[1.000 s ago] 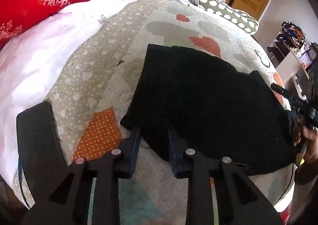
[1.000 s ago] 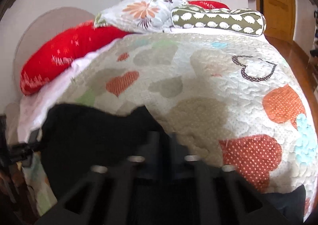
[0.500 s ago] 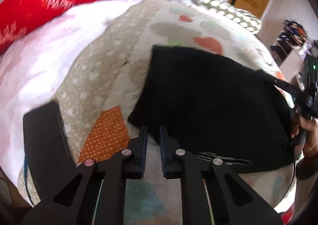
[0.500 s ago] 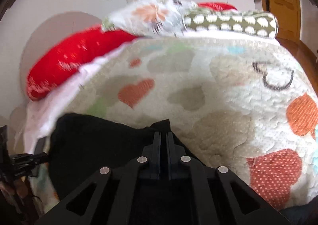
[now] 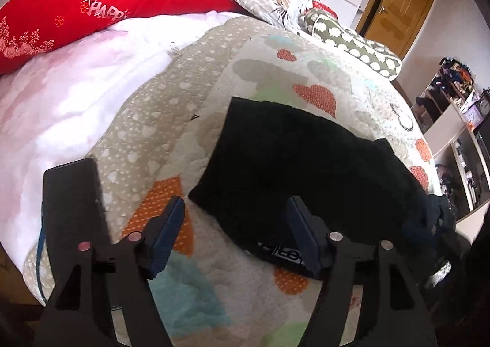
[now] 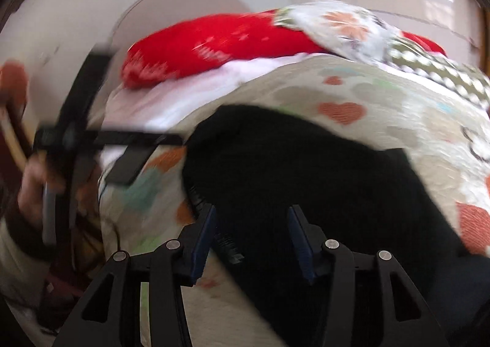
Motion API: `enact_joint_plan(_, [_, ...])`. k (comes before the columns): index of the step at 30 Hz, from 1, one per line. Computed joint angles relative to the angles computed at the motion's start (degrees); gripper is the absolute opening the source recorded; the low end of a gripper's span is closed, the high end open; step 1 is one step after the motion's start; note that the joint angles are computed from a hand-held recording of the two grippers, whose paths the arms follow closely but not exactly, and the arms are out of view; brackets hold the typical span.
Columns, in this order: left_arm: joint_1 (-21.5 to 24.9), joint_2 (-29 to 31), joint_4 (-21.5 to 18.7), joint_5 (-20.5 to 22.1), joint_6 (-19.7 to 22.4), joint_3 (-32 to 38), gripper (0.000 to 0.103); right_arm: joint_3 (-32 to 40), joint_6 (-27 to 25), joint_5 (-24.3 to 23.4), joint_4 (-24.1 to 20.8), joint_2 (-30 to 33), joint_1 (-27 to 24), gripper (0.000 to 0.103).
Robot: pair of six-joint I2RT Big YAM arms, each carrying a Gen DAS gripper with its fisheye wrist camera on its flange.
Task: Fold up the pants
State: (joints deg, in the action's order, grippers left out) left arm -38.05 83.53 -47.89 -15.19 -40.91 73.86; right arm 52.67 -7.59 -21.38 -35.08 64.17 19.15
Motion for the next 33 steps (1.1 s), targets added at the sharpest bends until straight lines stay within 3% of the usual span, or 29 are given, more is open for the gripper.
enact_joint_plan(3, [0.3,1.7,-0.8,-0.5,-0.5,1.6,0.068,-0.5,-2.7,6.8,0.1,2.0,4.5,0.045])
enact_joint_plan(5, [0.6,2.7,-0.8,0.2,-0.2,2.1,0.068,-1.4,-4.2,11.6,1.6,2.8,6.5,0.034])
enact_joint_plan(6, [0.8,3.3,-0.8,1.0,0.3,2.4,0.068,-1.3,-4.6,12.8,2.0,3.6,6.8,0.034])
enact_joint_plan(8, [0.9,4.0,-0.5,2.5,1.1,2.7,0.067,-1.1,-3.7,11.9,2.9,4.8,6.2,0.026])
enact_joint_plan(9, [1.0,4.1,0.3,3.7,1.7,2.5,0.055,-0.5,-2.7,10.2,2.6,5.2,5.3,0.021])
enact_joint_plan(10, [0.9,4.0,0.1,4.0,1.9,2.5,0.039,-0.2,-1.7,8.0,2.1,5.2,4.6,0.004])
enact_joint_plan(12, [0.4,3.3,-0.4,2.9,2.8,2.5,0.030,0.3,0.7,2.6,1.2,4.0,2.9,0.000])
enact_joint_plan(15, [-0.3,1.0,0.5,1.3,4.0,1.0,0.030,1.2,0.1,-1.1,-0.6,2.0,2.5,0.000])
enact_joint_plan(16, [-0.2,0.7,0.4,0.9,3.9,0.8,0.030,1.3,0.3,-0.3,-0.5,2.0,2.9,0.000])
enact_joint_plan(18, [0.2,0.9,-0.1,1.2,3.4,0.7,0.030,1.0,0.3,5.8,1.3,2.9,4.4,0.000])
enact_joint_plan(20, [0.5,1.3,-0.8,1.5,2.6,0.7,0.030,0.5,0.4,7.3,2.6,2.8,4.9,0.008])
enact_joint_plan(22, [0.8,1.3,-0.8,1.4,1.6,0.5,0.031,0.9,-0.7,6.9,1.4,3.7,5.6,0.025])
enact_joint_plan(23, [1.1,1.5,-0.9,1.6,1.0,0.5,0.031,0.9,-0.9,8.3,1.3,4.2,6.4,0.028])
enact_joint_plan(24, [1.2,1.4,-0.6,1.8,0.7,0.4,0.034,1.0,-1.2,10.0,1.7,4.9,7.0,0.027])
enact_joint_plan(28, [1.3,1.7,1.2,2.1,0.6,0.5,0.070,1.1,-0.7,12.6,3.5,7.2,7.7,0.034])
enact_joint_plan(31, [1.1,3.9,0.5,2.7,2.5,2.4,0.070,1.4,-0.1,12.6,4.5,8.3,7.5,0.031])
enact_joint_plan(32, [1.0,4.5,0.3,3.0,3.1,2.9,0.070,2.0,0.3,11.9,4.0,8.9,7.3,0.015])
enact_joint_plan(33, [1.0,5.1,0.1,3.2,3.6,3.4,0.063,2.6,0.7,10.8,3.6,9.3,6.9,0.002])
